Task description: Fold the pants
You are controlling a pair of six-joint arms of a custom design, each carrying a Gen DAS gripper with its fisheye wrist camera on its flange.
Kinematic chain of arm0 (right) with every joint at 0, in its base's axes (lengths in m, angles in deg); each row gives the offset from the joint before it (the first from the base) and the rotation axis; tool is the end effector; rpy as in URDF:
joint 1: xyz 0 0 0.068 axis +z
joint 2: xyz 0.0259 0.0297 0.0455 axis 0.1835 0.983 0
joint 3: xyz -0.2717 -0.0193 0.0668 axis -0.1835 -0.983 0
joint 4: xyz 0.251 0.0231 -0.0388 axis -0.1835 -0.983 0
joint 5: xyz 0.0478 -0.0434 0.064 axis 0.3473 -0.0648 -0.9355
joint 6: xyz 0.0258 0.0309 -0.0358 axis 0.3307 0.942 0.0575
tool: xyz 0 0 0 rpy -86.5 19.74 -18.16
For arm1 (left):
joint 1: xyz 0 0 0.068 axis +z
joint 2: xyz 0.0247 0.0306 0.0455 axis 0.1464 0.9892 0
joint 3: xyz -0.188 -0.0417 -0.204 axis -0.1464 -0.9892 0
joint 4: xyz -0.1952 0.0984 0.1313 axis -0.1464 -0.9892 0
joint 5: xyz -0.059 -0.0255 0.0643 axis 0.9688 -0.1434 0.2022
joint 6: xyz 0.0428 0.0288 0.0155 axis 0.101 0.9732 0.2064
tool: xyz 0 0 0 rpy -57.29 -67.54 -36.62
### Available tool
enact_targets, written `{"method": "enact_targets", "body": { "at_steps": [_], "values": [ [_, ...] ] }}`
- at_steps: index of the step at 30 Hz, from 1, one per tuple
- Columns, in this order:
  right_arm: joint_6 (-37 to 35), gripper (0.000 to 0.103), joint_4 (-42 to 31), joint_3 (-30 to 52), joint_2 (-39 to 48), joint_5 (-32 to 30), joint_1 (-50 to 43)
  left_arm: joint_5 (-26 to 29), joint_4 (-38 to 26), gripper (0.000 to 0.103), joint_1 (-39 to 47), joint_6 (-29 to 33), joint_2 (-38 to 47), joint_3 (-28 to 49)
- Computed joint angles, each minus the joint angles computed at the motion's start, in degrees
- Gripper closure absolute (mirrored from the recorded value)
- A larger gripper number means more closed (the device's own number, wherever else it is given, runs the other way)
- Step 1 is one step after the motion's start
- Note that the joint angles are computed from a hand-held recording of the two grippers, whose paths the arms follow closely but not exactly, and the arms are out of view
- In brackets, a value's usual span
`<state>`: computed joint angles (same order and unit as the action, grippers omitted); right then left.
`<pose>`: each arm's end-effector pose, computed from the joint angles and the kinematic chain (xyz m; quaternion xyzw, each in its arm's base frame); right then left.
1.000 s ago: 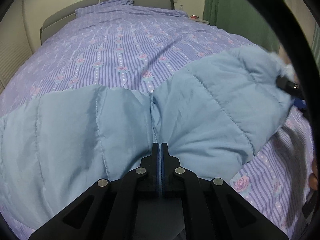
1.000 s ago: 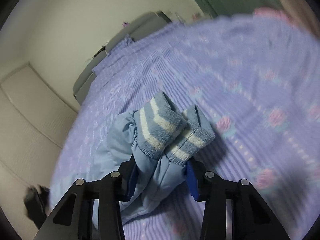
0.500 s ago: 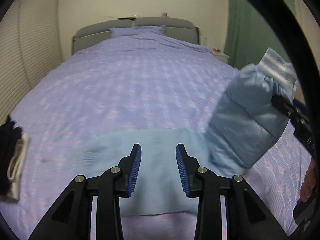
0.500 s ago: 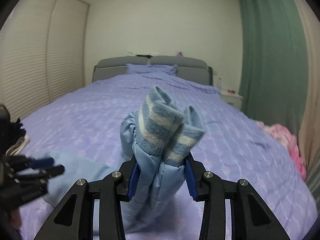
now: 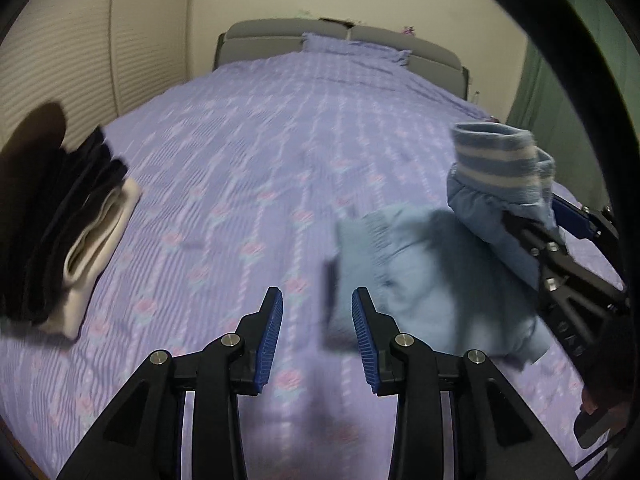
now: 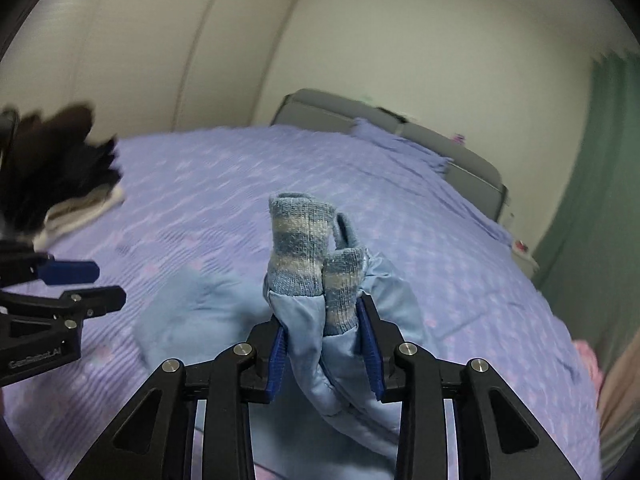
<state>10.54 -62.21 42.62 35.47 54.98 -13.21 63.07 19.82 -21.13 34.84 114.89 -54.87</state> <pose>0.1683 -0.0573 0.2526 -0.2187 0.8406 -0.0704 0.4905 0.1874 -0.0958 0.1893 -0.0013 0.9278 -0.0521 0.3693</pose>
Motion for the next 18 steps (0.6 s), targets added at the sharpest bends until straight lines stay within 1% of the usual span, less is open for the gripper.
{"method": "enact_targets", "body": {
  "at_steps": [3,6,9,10,11,13,14,17,18],
  "values": [
    [0.4,0.068,2.9,-4.3,-2.1,7.7,9.0,2.0,1.0,0.067,3.7,0.9,-1.5,-3.0],
    [-1.3,0.068,5.1,-8.0,-3.9,12.7,13.8,3.2,0.5,0.067,5.8,0.9,-3.6,-4.7],
    [-1.6,0.062,4.4,-9.6,-5.1,14.7,16.3,3.5,0.0,0.067,6.7,1.1,-5.2,-5.5],
    [-1.8,0.056,4.0,-9.8,-5.2,14.3,16.5,3.5,-0.1,0.067,6.9,1.3,-5.5,-5.5],
    [-2.9,0.053,2.2,-9.5,-5.5,11.4,14.8,3.3,-0.5,0.067,6.7,1.4,-5.9,-5.5],
    [-4.0,0.04,-2.6,-8.1,-6.3,5.8,11.6,2.4,-1.4,0.062,6.0,1.5,-6.5,-5.0],
    [-3.4,0.039,-3.6,-7.5,-5.9,4.8,12.0,2.2,-1.6,0.061,5.9,1.8,-6.8,-4.9],
    [-6.6,0.037,-12.2,-4.0,-7.4,-5.4,4.6,-0.6,-3.0,0.058,4.4,2.2,-7.9,-4.0],
    [-8.6,0.037,-16.3,-2.5,-8.1,-9.5,1.4,-2.0,-4.1,0.056,3.4,1.9,-8.7,-3.6]
  ]
}}
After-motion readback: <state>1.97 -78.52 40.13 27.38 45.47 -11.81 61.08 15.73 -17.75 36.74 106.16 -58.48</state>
